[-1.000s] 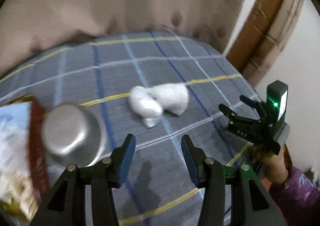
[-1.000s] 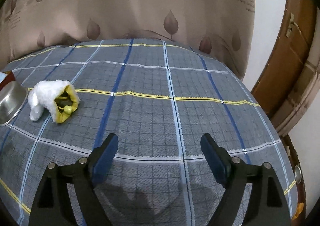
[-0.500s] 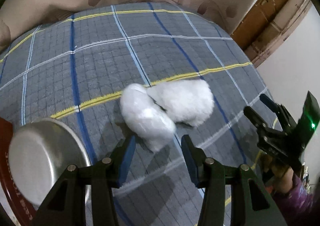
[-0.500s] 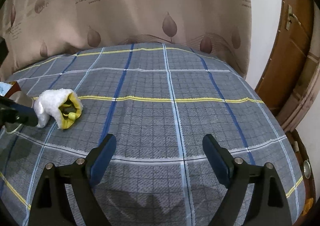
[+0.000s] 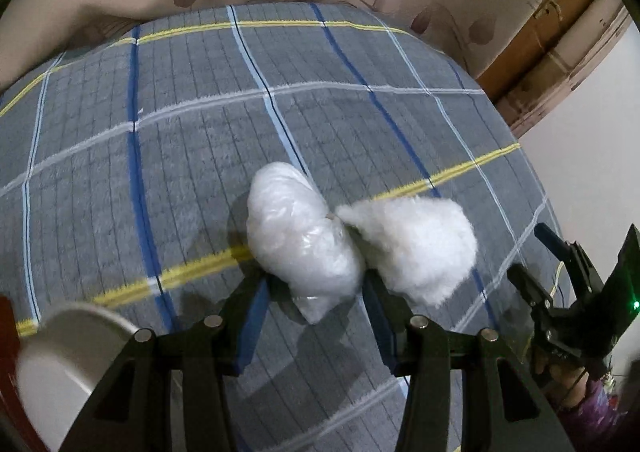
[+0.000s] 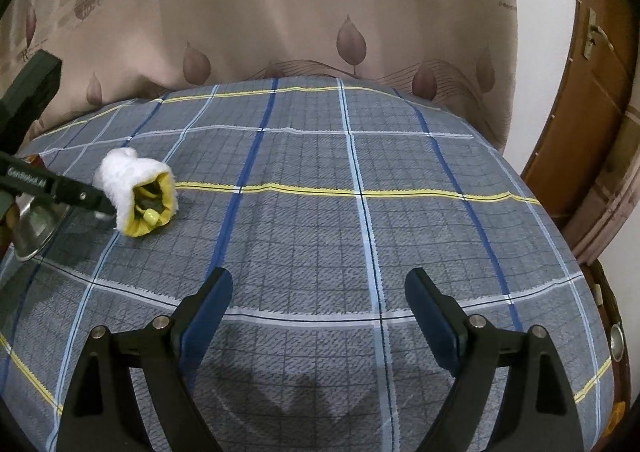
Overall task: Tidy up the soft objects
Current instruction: 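Reach the left gripper to the pair of white socks and grasp them, then carry the white socks over the tray with the left gripper while the right gripper grasps the fluffy yellow-trimmed item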
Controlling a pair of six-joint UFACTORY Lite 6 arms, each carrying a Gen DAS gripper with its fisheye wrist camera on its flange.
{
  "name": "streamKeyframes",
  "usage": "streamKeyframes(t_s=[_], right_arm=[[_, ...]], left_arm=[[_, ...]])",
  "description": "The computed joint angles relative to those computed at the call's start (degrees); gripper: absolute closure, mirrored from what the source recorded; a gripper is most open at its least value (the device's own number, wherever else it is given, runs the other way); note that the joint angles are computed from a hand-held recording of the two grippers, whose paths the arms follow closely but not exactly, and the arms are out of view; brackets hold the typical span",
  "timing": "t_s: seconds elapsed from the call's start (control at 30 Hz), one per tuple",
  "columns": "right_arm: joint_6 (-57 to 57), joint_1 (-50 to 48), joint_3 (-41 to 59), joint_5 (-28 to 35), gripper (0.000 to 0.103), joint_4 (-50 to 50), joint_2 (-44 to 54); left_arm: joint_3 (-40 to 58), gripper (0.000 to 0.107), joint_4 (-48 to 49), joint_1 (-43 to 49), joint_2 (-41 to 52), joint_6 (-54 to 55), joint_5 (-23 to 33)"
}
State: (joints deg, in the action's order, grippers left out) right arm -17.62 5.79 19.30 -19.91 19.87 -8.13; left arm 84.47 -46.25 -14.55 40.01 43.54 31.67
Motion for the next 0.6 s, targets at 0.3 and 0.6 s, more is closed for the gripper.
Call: streamKeyframes(t_s=[0.3,0.6], right_arm=[[2.1,-0.3,1.3,1.3,0.017,-3.1,1.6],[1.5,-0.1,1.6,1.5,0.017,-2.5,2.3]], left_arm=[[9.4,0.065,-0.1,1.8,6.5,0.3,3.2],[6.9,0.093,-3.1,5.7,3.3,1.1,-5.7]])
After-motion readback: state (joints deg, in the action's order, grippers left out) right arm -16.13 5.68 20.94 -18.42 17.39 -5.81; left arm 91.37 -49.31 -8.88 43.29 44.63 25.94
